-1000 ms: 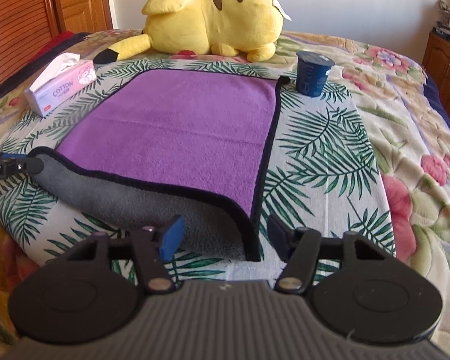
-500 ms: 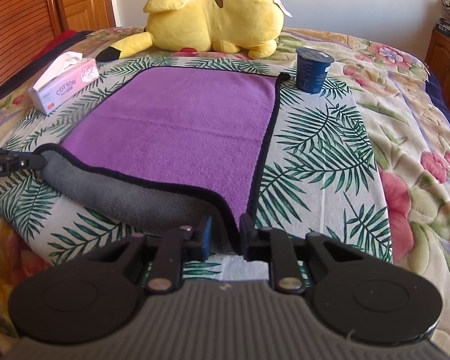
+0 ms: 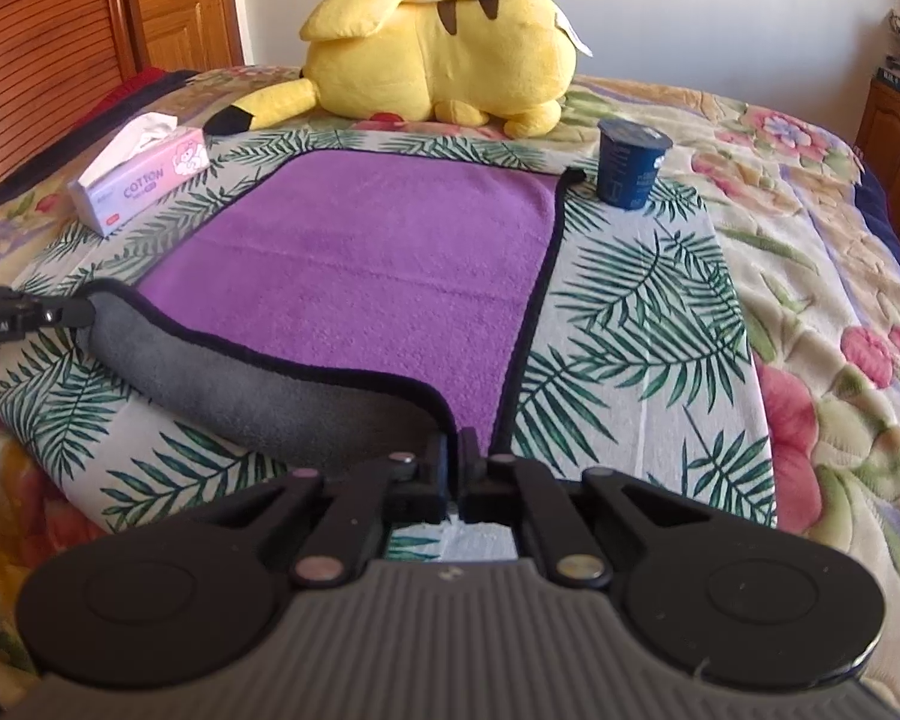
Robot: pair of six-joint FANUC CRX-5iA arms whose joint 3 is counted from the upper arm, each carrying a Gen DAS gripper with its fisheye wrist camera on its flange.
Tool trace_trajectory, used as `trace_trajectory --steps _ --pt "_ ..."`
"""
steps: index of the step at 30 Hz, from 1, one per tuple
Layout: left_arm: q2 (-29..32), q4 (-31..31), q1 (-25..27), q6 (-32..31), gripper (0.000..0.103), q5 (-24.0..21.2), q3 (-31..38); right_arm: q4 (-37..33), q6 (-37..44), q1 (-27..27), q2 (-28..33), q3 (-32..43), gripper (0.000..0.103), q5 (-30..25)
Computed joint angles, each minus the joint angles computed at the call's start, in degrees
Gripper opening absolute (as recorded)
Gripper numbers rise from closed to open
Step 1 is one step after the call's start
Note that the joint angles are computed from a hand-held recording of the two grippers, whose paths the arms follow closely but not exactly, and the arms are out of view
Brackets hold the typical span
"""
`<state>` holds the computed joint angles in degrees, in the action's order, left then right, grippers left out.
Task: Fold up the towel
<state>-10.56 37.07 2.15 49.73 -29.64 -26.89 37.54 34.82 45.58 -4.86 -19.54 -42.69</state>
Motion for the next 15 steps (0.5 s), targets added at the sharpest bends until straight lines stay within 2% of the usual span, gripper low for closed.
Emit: trace_trajectory --steps 7,15 --pt "-1.20 5.26 -0.74 -4.04 0.000 1.59 -1.12 2.76 -0.98 -0.61 -0.44 -0.50 0.003 1.91" --pt "-1.73 8.14 -1.24 -6.35 0.000 1.68 -0.75 5.05 -1.09 -2.10 0.02 0.36 0.003 4.06"
